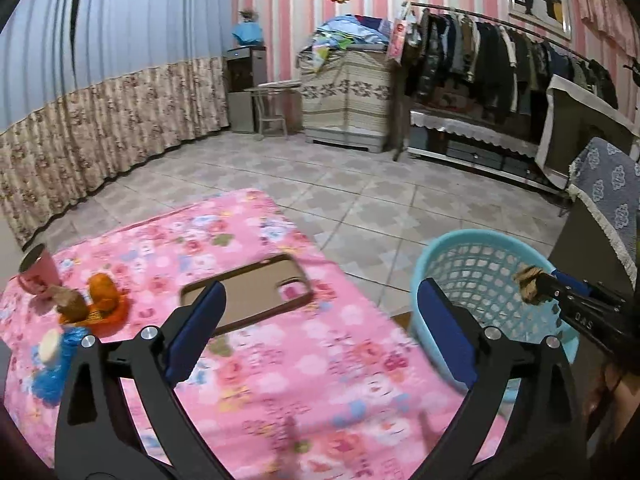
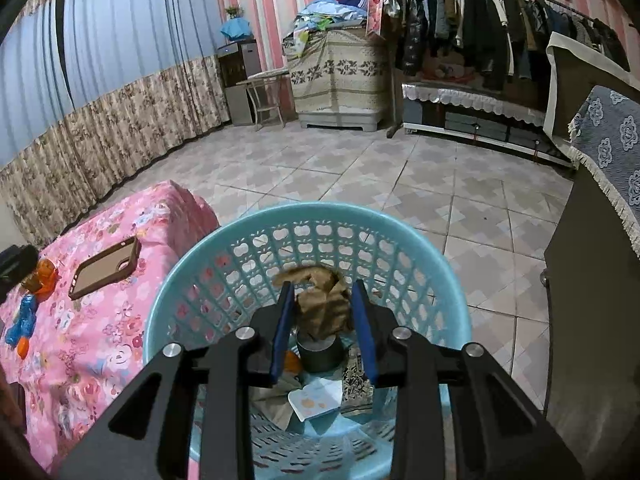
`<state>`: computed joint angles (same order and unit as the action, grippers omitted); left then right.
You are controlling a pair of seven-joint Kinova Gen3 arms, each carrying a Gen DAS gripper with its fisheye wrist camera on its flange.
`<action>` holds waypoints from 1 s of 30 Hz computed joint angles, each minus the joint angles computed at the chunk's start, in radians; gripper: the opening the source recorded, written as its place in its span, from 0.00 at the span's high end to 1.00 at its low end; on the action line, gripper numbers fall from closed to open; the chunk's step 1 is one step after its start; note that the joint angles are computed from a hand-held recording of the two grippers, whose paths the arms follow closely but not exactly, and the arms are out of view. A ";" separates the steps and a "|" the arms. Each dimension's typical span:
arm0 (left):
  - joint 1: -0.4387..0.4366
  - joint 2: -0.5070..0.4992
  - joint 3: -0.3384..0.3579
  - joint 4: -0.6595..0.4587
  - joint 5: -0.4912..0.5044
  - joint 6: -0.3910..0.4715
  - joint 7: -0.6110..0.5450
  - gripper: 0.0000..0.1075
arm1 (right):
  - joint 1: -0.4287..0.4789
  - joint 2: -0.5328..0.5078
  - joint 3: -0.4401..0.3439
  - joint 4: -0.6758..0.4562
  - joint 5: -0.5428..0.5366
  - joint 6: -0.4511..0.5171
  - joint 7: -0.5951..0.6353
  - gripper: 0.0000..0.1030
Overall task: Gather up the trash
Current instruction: 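Carry the paper and orange over the blue basket and open both tools, then grasp the white round soap with the left tool while the right tool reaches for the orange lid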
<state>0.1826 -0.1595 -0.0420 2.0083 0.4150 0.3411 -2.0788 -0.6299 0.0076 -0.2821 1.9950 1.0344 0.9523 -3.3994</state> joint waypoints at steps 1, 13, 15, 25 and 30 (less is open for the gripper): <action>-0.006 -0.006 -0.007 0.003 -0.003 0.000 -0.002 0.12 | -0.001 0.005 0.000 -0.003 -0.001 0.002 -0.004 0.47; -0.029 -0.056 -0.212 0.026 0.112 0.016 -0.204 0.09 | -0.120 0.083 -0.023 -0.096 0.081 0.119 -0.090 0.10; -0.046 -0.060 -0.241 0.025 0.131 0.023 -0.241 0.09 | -0.149 0.107 -0.020 -0.137 0.112 0.119 -0.082 0.09; -0.231 0.039 -0.401 -0.082 0.270 0.149 -0.443 0.09 | -0.262 0.258 0.055 -0.387 0.156 0.034 0.099 0.08; -0.330 0.133 -0.416 -0.128 0.340 0.203 -0.479 0.09 | -0.307 0.328 0.097 -0.492 0.117 -0.001 0.214 0.08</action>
<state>-0.1476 -0.0267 -0.4575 1.8805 0.7553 0.5438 -2.5582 -0.9368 0.3358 -0.1855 1.5031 1.1509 0.9516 -3.1855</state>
